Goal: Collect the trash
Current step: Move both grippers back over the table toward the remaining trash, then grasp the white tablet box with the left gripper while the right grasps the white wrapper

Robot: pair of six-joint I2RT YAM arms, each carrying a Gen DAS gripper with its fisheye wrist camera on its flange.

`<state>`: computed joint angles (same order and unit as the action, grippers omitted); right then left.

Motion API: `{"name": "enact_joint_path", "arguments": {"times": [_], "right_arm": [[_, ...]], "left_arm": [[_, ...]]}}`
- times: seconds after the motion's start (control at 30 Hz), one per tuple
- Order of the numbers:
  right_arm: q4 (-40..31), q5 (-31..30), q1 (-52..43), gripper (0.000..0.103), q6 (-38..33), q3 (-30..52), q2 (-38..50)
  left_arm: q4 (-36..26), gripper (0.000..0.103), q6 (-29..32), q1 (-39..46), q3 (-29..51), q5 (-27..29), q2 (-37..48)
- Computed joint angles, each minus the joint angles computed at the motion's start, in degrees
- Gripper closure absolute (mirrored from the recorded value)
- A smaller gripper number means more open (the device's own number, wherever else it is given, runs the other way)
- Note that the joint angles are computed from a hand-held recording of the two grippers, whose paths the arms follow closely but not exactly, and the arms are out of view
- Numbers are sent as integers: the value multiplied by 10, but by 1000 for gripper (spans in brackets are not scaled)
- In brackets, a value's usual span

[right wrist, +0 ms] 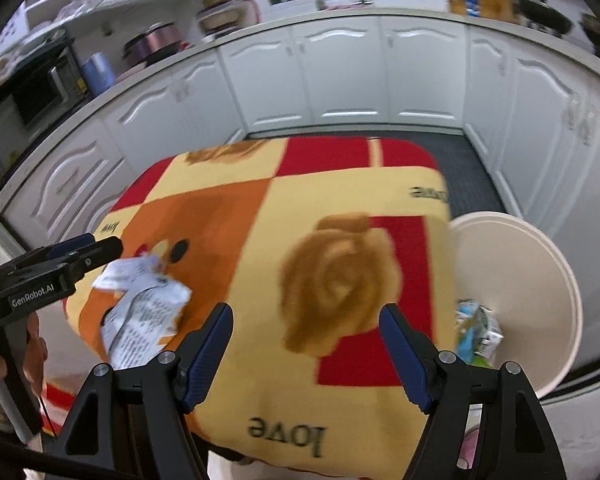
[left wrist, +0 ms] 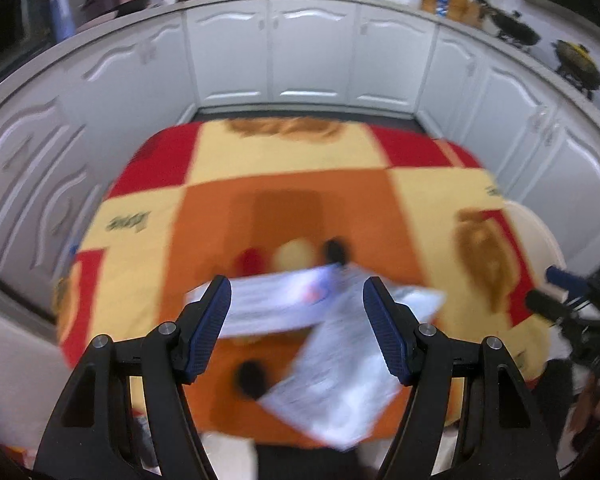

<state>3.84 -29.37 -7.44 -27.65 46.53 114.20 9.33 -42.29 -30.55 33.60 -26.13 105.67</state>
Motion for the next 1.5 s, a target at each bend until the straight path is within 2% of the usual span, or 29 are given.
{"name": "enact_joint_path", "arguments": {"times": [0.17, 0.37, 0.57, 0.7, 0.87, 0.97, 1.1, 1.2, 1.27, 1.4, 1.5], "right_arm": [[-10, -1, 38, 30, -1, 3, 20], [-3, 27, 94, 30, 1, 3, 49], [-9, 39, 123, 30, 10, 17, 71], [-23, 35, 136, 30, 27, 39, 91], [-47, 20, 144, 30, 50, 73, 116], [-55, 17, 150, 30, 62, 88, 127], [-84, -7, 150, 30, 78, 102, 130], [-103, -27, 154, 30, 99, 111, 134], [-109, -44, 163, 22, 116, 110, 134], [-78, -44, 200, 19, 163, 94, 128], [-21, 4, 248, 19, 215, 84, 129]], "left_arm": [[43, 35, -13, 40, -78, 13, 18], [106, 35, -7, 114, -81, 54, 100], [120, 35, 38, 167, -7, 74, 158], [80, 36, 78, 208, 86, 90, 188], [43, 36, 121, 249, 196, 145, 237], [36, 36, 128, 258, 220, 171, 245], [60, 36, 133, 282, 181, 231, 210], [61, 35, 142, 287, 147, 227, 176], [61, 35, 148, 291, 124, 221, 154], [68, 35, 156, 291, 69, 200, 99], [83, 35, 155, 289, 34, 186, 69]]}}
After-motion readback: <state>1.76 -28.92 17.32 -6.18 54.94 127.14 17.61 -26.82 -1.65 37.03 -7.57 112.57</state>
